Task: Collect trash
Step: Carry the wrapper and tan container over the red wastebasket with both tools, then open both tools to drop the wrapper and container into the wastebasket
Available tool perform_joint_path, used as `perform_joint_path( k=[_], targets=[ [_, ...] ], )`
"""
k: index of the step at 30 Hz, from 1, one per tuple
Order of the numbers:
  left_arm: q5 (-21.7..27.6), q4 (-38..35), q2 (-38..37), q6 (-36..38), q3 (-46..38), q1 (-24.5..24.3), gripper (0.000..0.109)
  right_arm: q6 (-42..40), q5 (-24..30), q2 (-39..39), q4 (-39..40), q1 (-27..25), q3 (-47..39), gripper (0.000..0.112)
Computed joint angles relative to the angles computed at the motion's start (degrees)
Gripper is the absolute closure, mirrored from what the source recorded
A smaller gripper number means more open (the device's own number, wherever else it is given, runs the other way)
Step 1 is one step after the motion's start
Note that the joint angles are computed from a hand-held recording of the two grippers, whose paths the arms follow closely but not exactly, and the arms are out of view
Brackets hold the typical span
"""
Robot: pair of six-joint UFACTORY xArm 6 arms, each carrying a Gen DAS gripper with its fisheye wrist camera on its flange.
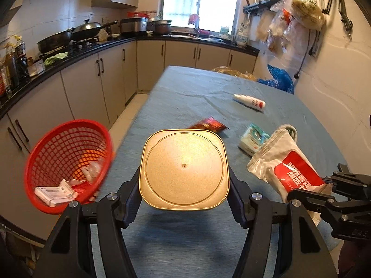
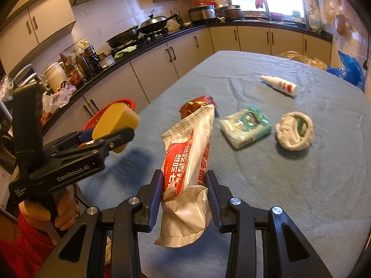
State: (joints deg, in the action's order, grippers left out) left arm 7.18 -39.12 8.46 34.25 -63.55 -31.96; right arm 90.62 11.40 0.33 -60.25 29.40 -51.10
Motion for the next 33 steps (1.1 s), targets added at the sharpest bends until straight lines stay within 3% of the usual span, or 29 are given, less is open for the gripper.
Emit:
perform_joint_path(
  k=[8, 13, 18, 23, 33],
  targets=[
    [-0.58, -8.02, -1.18, 6.59, -0.71, 4.84, 0.045, -15.01, 0.27, 6.84, 14.23, 1.72, -8.9, 0.072],
    [-0.78, -7.2, -0.63, 5.34, -1.51, 8.64, 0.045, -23.89, 1.05, 12.76, 22.46, 3.26, -17.1, 0.072],
    [-0.91, -3.38, 1.2, 1.34, -2.43, 12.14, 0.045, -33.18, 2.4, 19.24, 31.47, 4.6, -26.02, 0.072],
    [0.28, 0.82, 3.65, -3.16, -4.06, 15.26, 0.045, -46.56, 5.25, 27.87, 45.81, 5.53, -38.08, 0.072],
    [2.14, 9.62, 7.33, -10.78, -6.78, 18.51, 0.045, -58.49, 15.8, 45.95, 57.32, 6.06, -66.57, 0.071]
  ],
)
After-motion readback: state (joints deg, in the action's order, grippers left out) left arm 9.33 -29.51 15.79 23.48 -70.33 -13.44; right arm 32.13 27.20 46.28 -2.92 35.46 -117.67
